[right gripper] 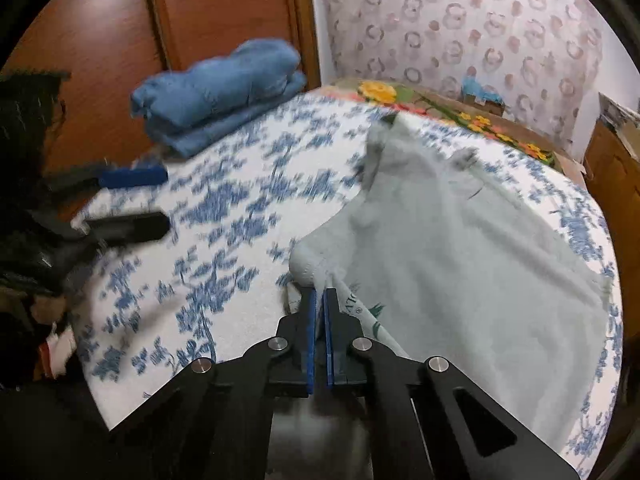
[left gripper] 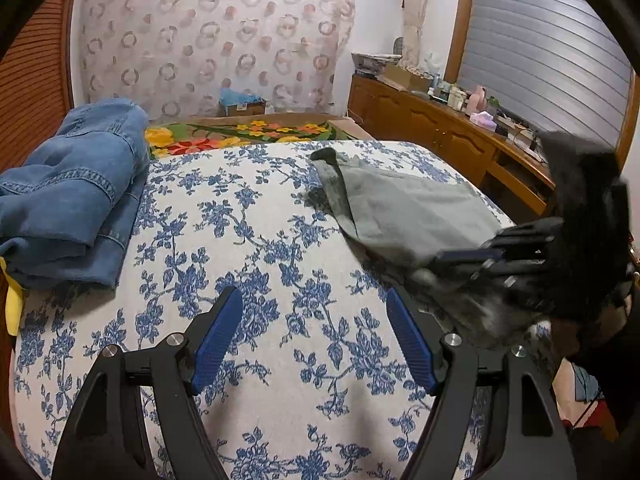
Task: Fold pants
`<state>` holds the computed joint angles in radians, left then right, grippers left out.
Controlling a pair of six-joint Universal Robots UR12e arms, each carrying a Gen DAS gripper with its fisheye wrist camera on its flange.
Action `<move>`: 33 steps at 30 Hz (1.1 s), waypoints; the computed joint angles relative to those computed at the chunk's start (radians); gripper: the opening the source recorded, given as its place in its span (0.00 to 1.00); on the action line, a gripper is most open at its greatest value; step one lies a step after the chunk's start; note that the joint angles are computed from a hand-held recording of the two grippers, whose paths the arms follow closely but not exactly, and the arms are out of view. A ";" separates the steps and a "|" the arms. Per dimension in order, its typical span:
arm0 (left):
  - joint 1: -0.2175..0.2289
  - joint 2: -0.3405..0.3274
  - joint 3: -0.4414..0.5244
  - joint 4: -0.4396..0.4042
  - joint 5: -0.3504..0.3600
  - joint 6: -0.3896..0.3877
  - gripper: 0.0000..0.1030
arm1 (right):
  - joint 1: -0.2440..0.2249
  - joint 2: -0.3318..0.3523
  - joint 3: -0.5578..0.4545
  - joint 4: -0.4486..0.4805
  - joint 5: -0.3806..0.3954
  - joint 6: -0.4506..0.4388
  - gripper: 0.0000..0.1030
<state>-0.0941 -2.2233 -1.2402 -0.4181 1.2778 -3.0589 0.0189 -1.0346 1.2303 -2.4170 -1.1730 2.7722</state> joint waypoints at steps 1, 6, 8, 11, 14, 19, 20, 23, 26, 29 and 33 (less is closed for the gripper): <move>-0.001 -0.003 0.006 -0.002 -0.002 -0.001 0.73 | -0.007 -0.004 0.001 -0.012 0.013 0.009 0.03; -0.011 -0.031 0.063 -0.042 0.008 0.015 0.73 | -0.035 -0.015 0.008 -0.092 -0.016 0.047 0.03; -0.016 -0.046 0.092 -0.064 0.011 0.018 0.73 | -0.053 -0.012 0.008 -0.113 -0.018 0.082 0.03; -0.027 -0.075 0.148 -0.100 0.011 0.026 0.73 | -0.076 -0.005 0.004 -0.125 -0.023 0.118 0.03; -0.038 -0.104 0.202 -0.137 0.015 0.042 0.73 | -0.091 0.002 0.001 -0.135 -0.023 0.131 0.03; -0.059 -0.155 0.299 -0.213 0.022 0.074 0.73 | -0.105 0.022 -0.020 -0.133 -0.002 0.157 0.03; -0.064 -0.166 0.320 -0.228 0.025 0.081 0.73 | -0.109 0.026 -0.024 -0.129 0.003 0.156 0.03; -0.074 -0.201 0.384 -0.276 0.026 0.103 0.73 | -0.115 0.044 -0.044 -0.115 0.005 0.157 0.03; -0.084 -0.244 0.464 -0.333 0.033 0.125 0.73 | -0.122 0.059 -0.067 -0.091 0.002 0.166 0.03; -0.088 -0.278 0.524 -0.369 0.039 0.138 0.73 | -0.127 0.066 -0.080 -0.076 0.005 0.179 0.06; -0.090 -0.310 0.579 -0.417 0.035 0.148 0.73 | -0.124 0.062 -0.083 -0.077 -0.030 0.180 0.19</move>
<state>-0.1838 -2.5333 -0.6614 -0.8354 1.3125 -2.9109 -0.1055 -0.9722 1.1470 -2.4945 -1.2030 2.9518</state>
